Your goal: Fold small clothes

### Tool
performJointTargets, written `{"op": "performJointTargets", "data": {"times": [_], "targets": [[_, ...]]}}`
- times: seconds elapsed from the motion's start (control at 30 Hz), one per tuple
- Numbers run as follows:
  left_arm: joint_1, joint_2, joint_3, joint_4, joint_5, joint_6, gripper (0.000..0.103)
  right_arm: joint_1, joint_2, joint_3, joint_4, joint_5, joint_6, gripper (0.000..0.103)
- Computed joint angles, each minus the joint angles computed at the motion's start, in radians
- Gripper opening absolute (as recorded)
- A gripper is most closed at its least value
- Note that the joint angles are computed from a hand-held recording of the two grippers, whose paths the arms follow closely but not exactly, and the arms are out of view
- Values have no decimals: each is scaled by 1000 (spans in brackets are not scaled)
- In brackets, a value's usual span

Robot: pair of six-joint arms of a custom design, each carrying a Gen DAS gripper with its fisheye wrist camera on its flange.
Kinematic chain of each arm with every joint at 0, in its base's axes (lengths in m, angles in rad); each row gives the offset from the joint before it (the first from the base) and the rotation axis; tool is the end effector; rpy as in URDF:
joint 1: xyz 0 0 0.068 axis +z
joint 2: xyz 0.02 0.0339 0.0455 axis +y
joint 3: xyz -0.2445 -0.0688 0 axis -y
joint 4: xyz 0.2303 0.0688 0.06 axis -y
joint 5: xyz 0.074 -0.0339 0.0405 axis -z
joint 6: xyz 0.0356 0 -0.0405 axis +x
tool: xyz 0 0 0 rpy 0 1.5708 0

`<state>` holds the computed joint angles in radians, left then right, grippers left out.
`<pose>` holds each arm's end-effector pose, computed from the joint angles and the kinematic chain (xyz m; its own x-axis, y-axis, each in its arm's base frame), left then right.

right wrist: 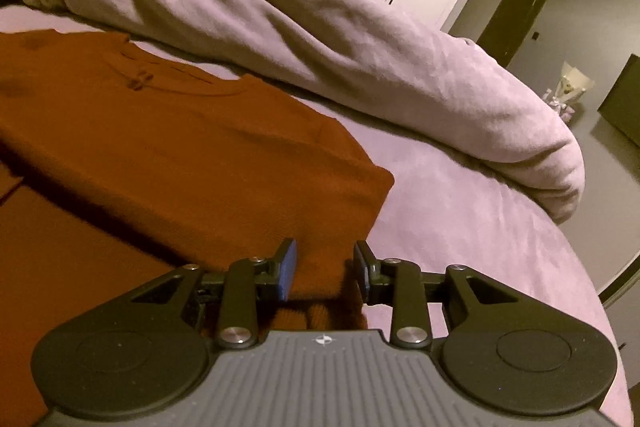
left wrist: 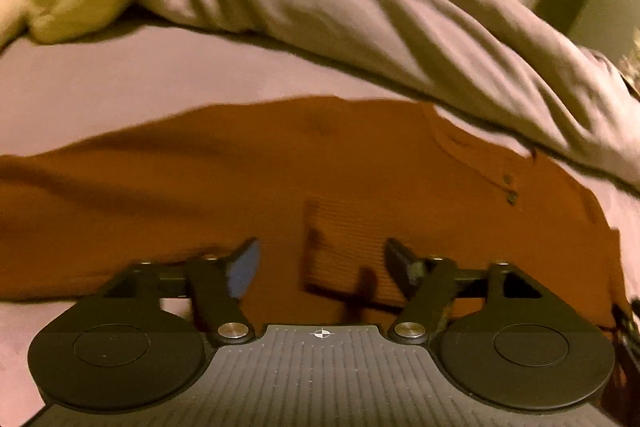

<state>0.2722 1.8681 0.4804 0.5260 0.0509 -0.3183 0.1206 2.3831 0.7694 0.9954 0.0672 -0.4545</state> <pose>0.2547 0.0692 0.0486 -0.6202 -0.4976 -0.6064 -0.4535 0.8582 -0.2405 0.3346 0.0381 -0.0145 -0.4882 -0.5004 -0.7151 -0.3117 0.8652 -0.3927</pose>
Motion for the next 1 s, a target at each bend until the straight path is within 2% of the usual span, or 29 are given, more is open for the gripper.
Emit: {"op": "performJointTargets", "data": {"times": [0.1, 0.17, 0.23, 0.3, 0.43, 0.53, 0.57, 0.7, 0.8, 0.87, 0.93, 1.0], "targets": [[136, -87, -96, 15, 61, 12, 85, -17, -13, -83, 84, -30, -19, 31], [268, -147, -179, 54, 105, 23, 91, -36, -57, -155, 115, -71, 9, 36], [441, -177, -233, 74, 152, 63, 92, -77, -94, -236, 163, -157, 52, 48], [615, -161, -235, 61, 176, 101, 92, -101, -102, -318, 248, -206, 65, 50], [915, -77, -162, 2, 238, 113, 78, -104, -83, -421, 358, -214, 75, 50], [1075, -10, -116, 11, 366, 102, 70, -84, -85, -455, 363, -207, 90, 50], [1106, 8, -98, 6, 393, 88, 64, -69, -85, -453, 356, -198, 97, 50], [1174, 99, -39, 42, 477, 36, 62, -30, -119, -459, 321, -178, 123, 50], [1174, 137, -19, 88, 494, -25, 52, -20, -150, -443, 278, -181, 147, 50], [1175, 158, 11, 85, 490, -51, 37, -14, -159, -440, 270, -176, 148, 50], [1189, 161, 17, 85, 476, -67, 30, -16, -162, -442, 269, -181, 147, 51], [1189, 181, 35, 106, 453, -116, 28, -21, -169, -442, 257, -185, 148, 53]]}}
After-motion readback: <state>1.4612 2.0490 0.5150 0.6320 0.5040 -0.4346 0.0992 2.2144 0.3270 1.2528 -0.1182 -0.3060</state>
